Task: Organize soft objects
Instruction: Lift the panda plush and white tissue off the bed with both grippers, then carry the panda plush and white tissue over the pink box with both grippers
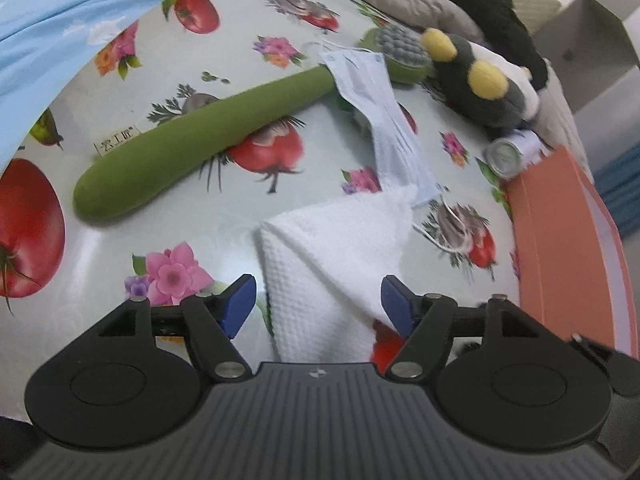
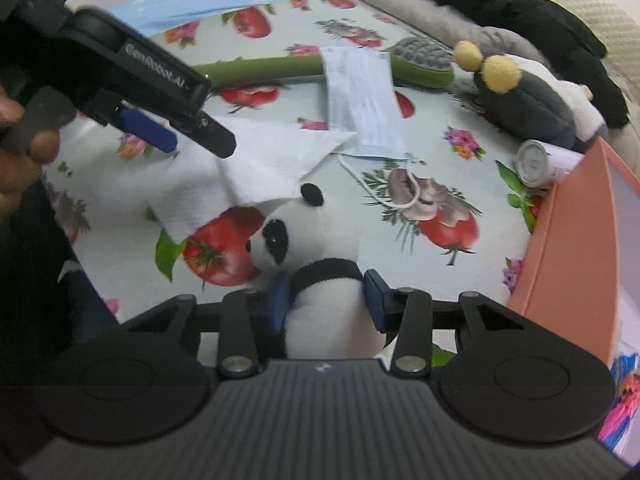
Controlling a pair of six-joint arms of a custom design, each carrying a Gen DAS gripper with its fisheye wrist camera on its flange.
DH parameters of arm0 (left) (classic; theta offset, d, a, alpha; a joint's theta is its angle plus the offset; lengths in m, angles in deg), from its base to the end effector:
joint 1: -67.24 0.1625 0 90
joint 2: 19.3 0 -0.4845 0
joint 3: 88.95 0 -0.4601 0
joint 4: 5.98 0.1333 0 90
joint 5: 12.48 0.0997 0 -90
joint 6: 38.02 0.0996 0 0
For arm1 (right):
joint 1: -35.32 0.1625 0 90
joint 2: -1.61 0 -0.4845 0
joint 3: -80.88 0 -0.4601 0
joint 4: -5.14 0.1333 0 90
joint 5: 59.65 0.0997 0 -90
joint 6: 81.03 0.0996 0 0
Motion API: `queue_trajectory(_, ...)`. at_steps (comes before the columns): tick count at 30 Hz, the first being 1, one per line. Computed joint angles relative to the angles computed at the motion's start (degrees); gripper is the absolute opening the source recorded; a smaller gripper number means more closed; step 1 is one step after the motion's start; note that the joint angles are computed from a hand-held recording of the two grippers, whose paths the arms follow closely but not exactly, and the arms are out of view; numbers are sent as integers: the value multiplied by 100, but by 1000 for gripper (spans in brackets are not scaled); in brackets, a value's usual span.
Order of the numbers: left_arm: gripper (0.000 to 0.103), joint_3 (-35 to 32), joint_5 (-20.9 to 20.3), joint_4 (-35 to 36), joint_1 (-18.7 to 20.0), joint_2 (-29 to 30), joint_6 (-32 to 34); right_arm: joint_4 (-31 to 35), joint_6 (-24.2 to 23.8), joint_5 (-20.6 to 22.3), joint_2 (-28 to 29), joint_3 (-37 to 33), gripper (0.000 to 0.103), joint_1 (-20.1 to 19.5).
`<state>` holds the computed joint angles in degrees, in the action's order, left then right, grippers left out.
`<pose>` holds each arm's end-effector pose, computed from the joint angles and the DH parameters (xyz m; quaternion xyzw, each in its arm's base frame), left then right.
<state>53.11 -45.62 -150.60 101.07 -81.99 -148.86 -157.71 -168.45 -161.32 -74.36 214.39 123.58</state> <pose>-0.1908 -0.3887 0.0496 -0.3038 0.8099 -0.4407 0.2399 0.0983 -0.4895 0.1766 0.6605 -0.7322 0.0237 0.1648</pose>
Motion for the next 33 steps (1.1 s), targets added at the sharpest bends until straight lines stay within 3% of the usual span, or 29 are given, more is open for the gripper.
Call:
queue_trajectory(9,76,-491,149,1022,198,223,-306,-147,1119,270,-138,-28,43,-112)
queue_trajectory(13,76,-810,68,1394,333,386,163,-397,1542,237,-42,27,43,-203)
queue_trajectory(17,73,-951,29,1372,408,505,708,-685,1461,334,73,113,43,-255)
queue_trajectory(18,71,-973,29,1387,414,527,796,-705,1498,352,98,108,43,-256)
queue_trajectory(25,29,-1162,10,1549,444,683,1446,-566,1787,517,244,6,43,-337)
queue_trajectory(26,17,-1136,26,1407,443,690,1578,-570,1825,541,247,7,43,-348)
queue_trajectory(28,8,-1042,12,976,441,686,1829,-552,1922,539,236,-3,43,-333)
queue_trajectory(33,6,-897,95,433,283,667,2043,-658,2180,551,139,2,43,-282)
